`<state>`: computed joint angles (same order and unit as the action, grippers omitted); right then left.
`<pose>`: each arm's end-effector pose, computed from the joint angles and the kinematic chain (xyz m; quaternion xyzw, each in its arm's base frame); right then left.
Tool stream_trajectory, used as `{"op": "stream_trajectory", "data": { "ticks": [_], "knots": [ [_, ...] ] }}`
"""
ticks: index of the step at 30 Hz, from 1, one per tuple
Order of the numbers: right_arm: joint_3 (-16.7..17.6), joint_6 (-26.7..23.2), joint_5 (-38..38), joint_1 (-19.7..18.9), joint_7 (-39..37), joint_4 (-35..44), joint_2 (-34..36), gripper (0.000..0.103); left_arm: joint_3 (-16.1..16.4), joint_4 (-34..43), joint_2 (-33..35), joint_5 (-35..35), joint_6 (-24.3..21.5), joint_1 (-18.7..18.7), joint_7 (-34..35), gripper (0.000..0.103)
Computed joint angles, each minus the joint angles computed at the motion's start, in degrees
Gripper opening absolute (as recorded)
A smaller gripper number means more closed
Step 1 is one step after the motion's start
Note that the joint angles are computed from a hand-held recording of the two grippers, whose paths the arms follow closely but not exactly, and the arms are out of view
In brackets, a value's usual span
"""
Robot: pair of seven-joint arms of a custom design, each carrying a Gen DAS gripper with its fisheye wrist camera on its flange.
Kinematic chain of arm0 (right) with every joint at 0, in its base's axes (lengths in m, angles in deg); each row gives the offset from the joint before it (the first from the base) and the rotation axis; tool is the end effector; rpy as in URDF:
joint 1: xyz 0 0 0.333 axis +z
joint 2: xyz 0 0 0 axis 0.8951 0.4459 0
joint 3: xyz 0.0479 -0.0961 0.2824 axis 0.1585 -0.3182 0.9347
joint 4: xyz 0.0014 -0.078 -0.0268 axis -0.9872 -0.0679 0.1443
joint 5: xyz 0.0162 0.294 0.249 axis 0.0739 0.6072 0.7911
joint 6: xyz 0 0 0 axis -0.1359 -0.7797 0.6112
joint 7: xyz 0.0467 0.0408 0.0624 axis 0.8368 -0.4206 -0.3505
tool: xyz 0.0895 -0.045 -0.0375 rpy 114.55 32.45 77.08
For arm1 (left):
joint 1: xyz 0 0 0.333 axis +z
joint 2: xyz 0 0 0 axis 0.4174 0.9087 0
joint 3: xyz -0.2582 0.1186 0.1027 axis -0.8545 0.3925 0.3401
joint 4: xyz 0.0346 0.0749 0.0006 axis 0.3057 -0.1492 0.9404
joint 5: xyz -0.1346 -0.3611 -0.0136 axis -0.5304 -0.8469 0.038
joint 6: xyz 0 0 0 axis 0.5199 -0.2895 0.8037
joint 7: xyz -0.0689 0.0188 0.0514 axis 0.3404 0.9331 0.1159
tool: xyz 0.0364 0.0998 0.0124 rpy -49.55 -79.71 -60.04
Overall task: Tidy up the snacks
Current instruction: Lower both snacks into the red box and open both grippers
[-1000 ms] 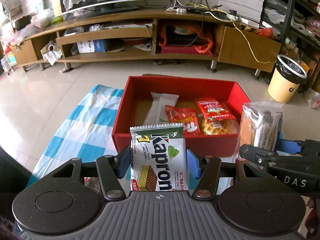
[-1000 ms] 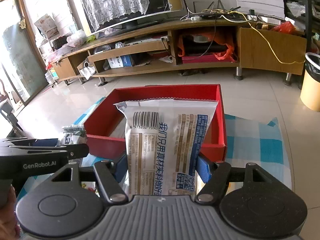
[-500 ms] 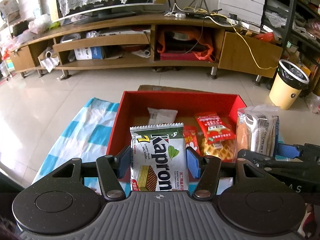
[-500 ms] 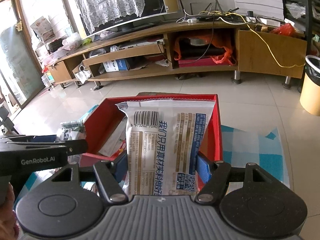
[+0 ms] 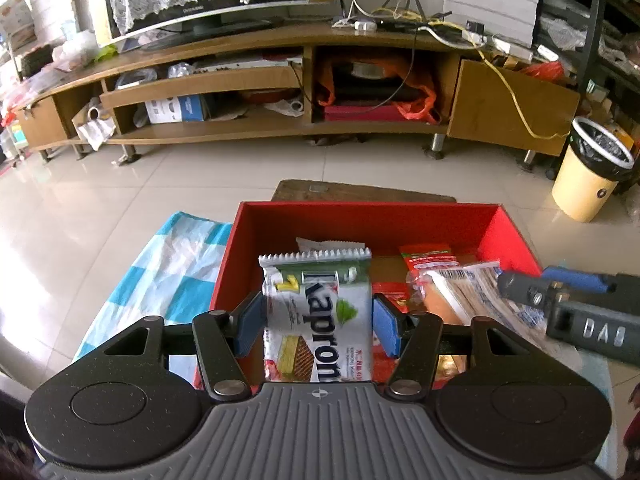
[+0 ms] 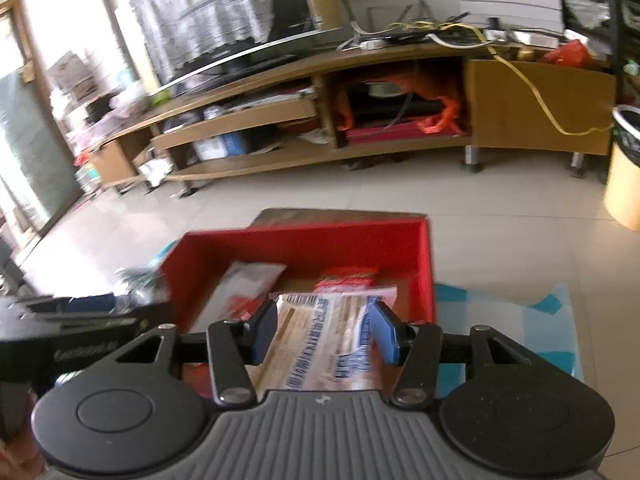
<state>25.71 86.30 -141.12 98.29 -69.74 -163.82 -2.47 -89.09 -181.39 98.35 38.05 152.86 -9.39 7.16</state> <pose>0.5062 0.3945 0.3637 -0.4770 0.7797 -0.2340 0.3314 0.5689 -0.4067 0.3696 -0.4532 0.8180 -0.2926 0.1995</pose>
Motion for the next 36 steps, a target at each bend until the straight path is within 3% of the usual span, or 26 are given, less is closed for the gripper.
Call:
{"op": "stream_trajectory", "data": {
  "ticks": [4, 13, 36],
  "knots": [
    [-0.4, 1.4, 2.3, -1.0, -1.4, 0.7, 1.4, 0.051, -2.1, 2.8, 2.4, -1.8, -2.7, 1.5, 3.1, 0.065],
    [-1.1, 3.0, 4.5, 0.0, -4.5, 1.6, 2.6, 0.051, -0.2, 1.7, 1.6, -0.7, -1.5, 0.0, 1.7, 0.081],
    [-1.0, 2.7, 7.5, 0.5, -6.7, 1.1, 2.2, 0.052, 0.0, -1.4, -0.5, 1.6, -1.0, -0.7, 0.3, 0.086]
  ]
}}
